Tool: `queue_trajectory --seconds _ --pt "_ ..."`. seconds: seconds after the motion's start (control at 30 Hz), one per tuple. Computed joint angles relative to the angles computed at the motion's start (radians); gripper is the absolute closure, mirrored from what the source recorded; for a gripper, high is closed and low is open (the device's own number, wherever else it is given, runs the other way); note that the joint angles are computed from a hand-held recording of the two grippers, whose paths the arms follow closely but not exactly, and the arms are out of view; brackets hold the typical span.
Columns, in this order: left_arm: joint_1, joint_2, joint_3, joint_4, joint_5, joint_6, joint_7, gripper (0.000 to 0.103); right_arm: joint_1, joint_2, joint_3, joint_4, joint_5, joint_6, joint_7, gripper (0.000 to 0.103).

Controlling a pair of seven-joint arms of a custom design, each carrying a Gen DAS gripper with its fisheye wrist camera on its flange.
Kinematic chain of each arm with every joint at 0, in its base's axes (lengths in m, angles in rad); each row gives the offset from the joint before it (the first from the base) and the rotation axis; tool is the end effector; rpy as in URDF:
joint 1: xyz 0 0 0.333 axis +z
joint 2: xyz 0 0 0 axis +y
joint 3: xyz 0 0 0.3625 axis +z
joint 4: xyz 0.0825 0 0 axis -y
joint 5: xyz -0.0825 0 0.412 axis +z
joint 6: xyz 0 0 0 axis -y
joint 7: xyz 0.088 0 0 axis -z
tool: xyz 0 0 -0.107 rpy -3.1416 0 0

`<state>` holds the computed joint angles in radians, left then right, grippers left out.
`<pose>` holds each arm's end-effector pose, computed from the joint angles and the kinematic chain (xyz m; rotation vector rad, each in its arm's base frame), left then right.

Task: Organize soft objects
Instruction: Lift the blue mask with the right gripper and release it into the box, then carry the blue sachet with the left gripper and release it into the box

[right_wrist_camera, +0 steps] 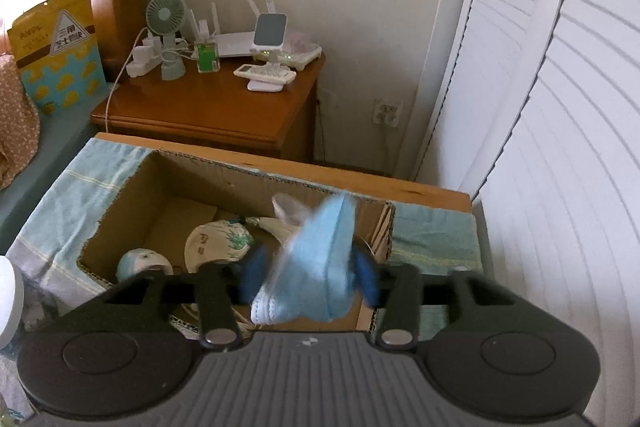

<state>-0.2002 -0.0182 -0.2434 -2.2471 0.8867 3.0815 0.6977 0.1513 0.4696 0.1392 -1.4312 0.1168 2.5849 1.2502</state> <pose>0.4898 -0.3033 0.4818 -1.3263 2.0824 -0.9372 0.7634 0.2002 0.5386 -2.1566 1.2844 -0.5090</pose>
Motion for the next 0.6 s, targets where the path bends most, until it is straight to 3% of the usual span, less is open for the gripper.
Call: queue_trajectory --seconds 0.07,0.2,0.37,0.47,0.6 --pt "0.0 0.002 0.001 0.002 -0.008 -0.005 0.008 0.068 0.001 -0.001 -0.003 -0.006 -0.003 0.006 0.004 0.025" --pt "-0.001 -0.002 0.001 0.002 -0.012 -0.015 0.008 0.068 0.0 -0.025 -0.004 -0.044 -0.004 0.029 0.011 0.019" --pt "-0.002 -0.006 -0.004 0.011 -0.028 -0.036 0.018 0.068 -0.017 -0.102 0.01 -0.15 0.025 0.099 -0.023 0.0" --pt "-0.006 -0.005 -0.007 0.022 -0.062 -0.053 0.052 0.068 -0.044 -0.165 0.037 -0.234 0.088 0.141 -0.082 0.0" --pt "-0.012 0.004 -0.006 0.056 -0.068 -0.087 0.07 0.068 -0.028 -0.267 0.013 -0.373 0.103 0.217 -0.096 0.0"
